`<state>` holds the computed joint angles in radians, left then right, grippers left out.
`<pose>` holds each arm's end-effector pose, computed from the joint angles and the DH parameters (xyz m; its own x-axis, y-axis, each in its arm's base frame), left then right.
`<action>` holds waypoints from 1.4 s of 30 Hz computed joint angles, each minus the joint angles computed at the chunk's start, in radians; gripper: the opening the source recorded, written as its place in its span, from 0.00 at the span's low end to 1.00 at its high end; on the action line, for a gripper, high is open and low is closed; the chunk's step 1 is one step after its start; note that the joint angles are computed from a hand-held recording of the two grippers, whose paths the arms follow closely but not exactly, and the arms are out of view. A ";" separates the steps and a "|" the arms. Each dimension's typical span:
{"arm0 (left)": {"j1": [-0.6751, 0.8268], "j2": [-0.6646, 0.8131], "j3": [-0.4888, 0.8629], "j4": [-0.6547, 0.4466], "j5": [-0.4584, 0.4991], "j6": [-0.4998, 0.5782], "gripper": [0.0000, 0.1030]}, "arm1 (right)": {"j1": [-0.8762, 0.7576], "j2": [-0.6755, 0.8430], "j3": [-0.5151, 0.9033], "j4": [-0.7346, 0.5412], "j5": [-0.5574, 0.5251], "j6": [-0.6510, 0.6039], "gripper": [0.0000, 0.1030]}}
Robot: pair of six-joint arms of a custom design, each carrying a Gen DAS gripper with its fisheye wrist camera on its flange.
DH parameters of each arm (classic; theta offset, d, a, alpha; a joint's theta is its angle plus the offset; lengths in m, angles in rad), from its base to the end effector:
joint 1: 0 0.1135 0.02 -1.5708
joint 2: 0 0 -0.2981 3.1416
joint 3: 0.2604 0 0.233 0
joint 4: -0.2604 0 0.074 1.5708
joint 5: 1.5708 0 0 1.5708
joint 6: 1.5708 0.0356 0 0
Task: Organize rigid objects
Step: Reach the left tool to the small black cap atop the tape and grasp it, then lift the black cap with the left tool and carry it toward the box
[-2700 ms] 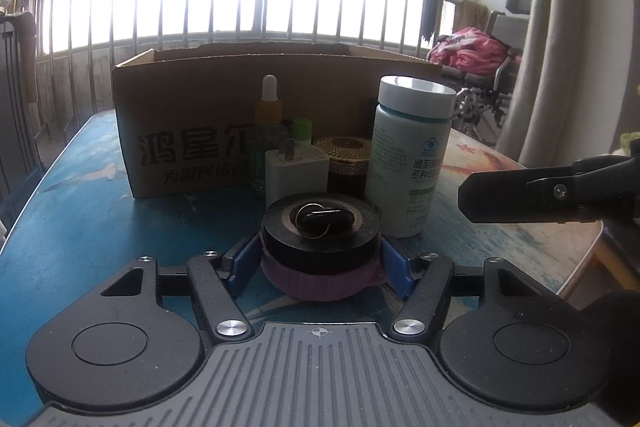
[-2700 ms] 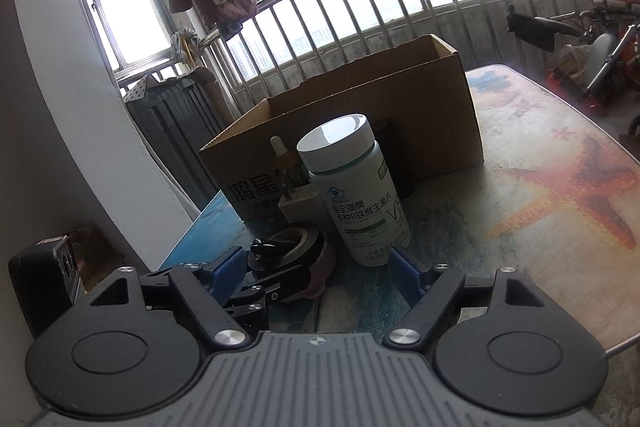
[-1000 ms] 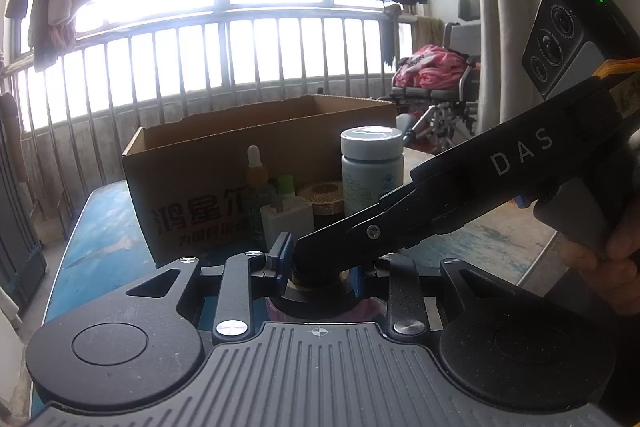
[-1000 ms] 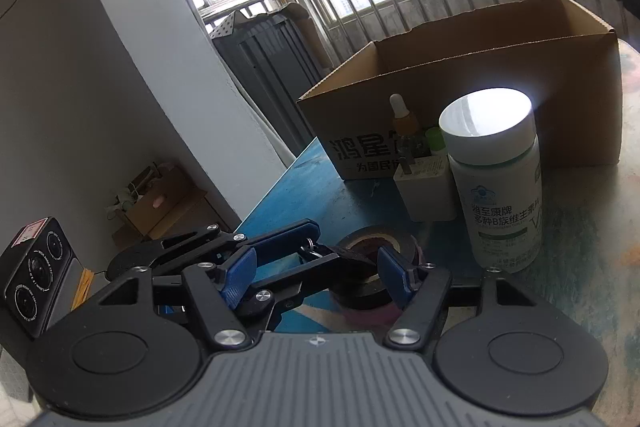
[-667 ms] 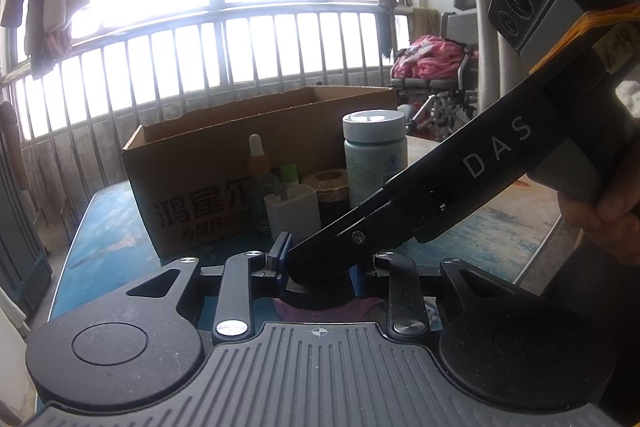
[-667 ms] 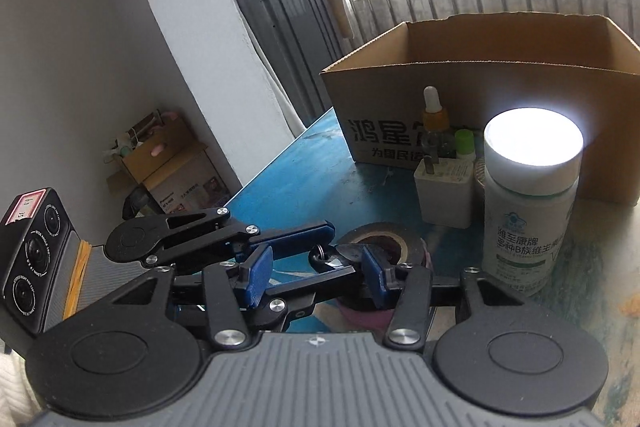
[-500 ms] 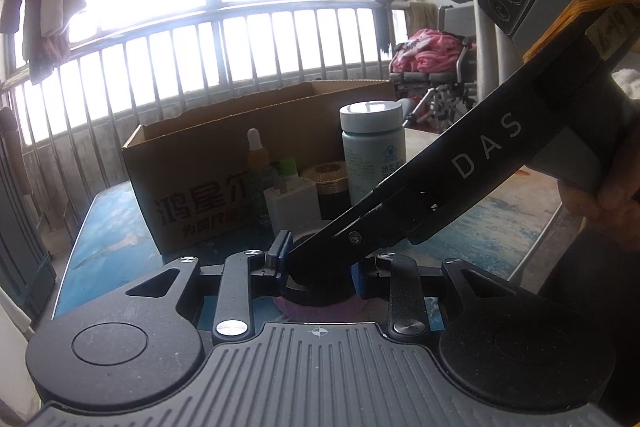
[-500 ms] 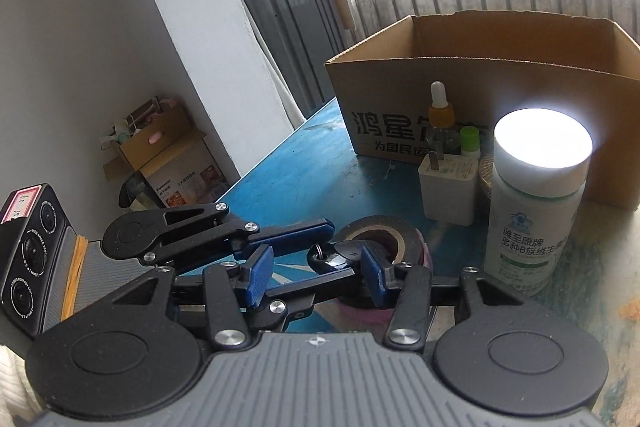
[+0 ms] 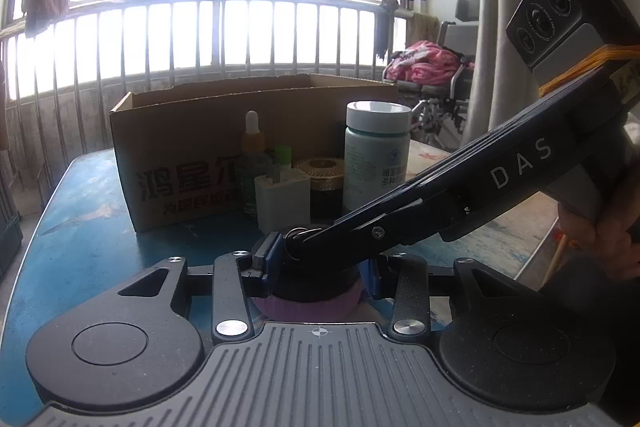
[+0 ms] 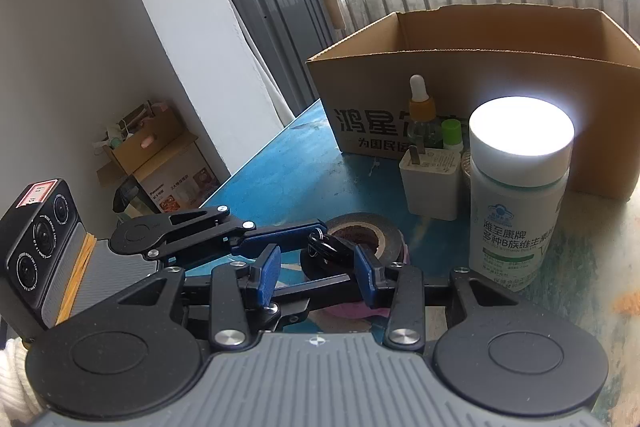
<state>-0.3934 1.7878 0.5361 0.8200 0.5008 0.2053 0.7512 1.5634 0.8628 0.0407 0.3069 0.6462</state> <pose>0.2773 -0.1336 0.1656 -0.2277 0.2881 -0.9301 0.8023 0.5968 -0.0115 0.2367 0.2064 0.2461 -0.6444 0.1836 -0.7423 -0.1104 0.9383 0.3279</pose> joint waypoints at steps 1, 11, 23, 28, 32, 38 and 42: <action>0.004 0.003 -0.002 0.009 0.005 -0.007 0.37 | -0.005 0.000 0.002 0.000 -0.006 -0.006 0.42; 0.031 0.002 0.041 -0.054 0.036 -0.009 0.14 | -0.051 -0.025 -0.012 0.042 -0.070 -0.022 0.45; 0.060 0.029 0.098 -0.122 0.097 0.031 0.05 | -0.097 -0.013 -0.061 0.134 -0.144 0.007 0.55; 0.040 0.041 0.085 -0.066 0.052 0.101 0.23 | -0.113 -0.016 -0.102 0.186 -0.155 0.054 0.59; 0.061 0.074 0.116 -0.051 0.133 0.088 0.49 | -0.111 -0.030 -0.125 0.205 -0.147 0.066 0.63; 0.056 0.125 0.251 -0.215 0.189 0.097 0.40 | -0.112 -0.027 -0.130 0.220 -0.159 0.064 0.68; 0.041 0.110 0.236 -0.214 0.166 0.102 0.28 | -0.119 -0.025 -0.142 0.243 -0.152 0.074 0.71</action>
<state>-0.3520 1.8975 0.7717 0.6062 0.6667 0.3074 0.6323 1.5387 0.7210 0.2837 0.1553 0.7197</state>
